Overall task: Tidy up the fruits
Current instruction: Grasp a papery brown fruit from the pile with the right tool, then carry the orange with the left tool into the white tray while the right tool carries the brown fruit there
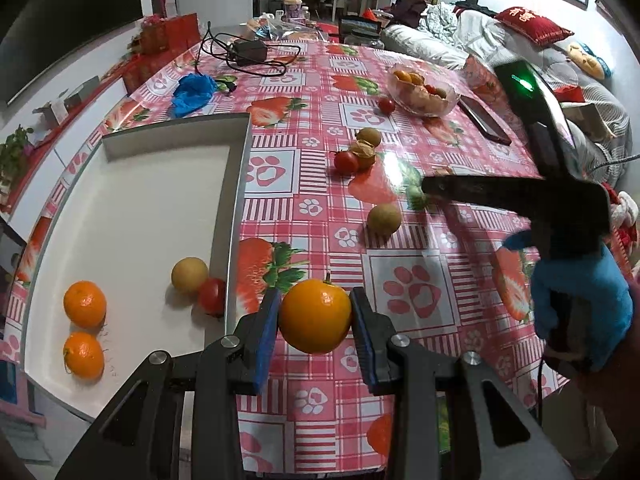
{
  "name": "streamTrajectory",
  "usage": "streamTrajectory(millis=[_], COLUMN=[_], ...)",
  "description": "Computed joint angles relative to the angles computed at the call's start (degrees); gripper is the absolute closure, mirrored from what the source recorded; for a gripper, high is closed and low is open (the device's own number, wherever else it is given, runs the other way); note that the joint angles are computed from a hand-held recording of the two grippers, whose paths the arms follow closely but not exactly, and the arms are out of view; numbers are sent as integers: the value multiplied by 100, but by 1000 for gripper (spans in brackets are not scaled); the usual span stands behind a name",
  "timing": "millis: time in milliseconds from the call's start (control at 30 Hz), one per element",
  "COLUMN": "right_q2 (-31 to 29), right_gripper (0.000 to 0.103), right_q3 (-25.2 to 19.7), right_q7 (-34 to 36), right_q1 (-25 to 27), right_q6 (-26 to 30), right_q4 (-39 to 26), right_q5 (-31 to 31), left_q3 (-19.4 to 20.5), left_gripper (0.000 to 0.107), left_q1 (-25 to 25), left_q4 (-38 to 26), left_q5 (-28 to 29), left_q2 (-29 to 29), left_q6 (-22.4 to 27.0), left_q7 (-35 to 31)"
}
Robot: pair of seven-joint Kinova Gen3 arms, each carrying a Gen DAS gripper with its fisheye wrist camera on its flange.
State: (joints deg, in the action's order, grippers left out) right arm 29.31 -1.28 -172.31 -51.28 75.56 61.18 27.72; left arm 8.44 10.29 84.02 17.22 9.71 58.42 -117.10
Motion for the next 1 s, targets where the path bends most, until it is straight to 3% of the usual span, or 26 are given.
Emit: streamTrajectory(millis=[200,400,700,1000], right_q2=[-501,-625,-315,253], right_gripper=[73,72,72,72], right_q3=[-142,-331,-372,-124], right_q7=[-709,-1131,-1055,-310], right_q1=[-227,-470,-718,-938], right_q6=[-252,-87,101,613], right_q4=[636,659,50,-1181], right_q5=[76,257,251,158], left_q3=[-43,-157,-369,-501], left_gripper=[69,69,69,69], left_q1=[-135,-352,-713,-1057], left_q4=[121,282,363,272], left_q5=[218,504,816,1071], left_q2=[-136,-335,-430,-372], left_q6=[65,97,166,230], left_q7=[-148,-448,-734,-924])
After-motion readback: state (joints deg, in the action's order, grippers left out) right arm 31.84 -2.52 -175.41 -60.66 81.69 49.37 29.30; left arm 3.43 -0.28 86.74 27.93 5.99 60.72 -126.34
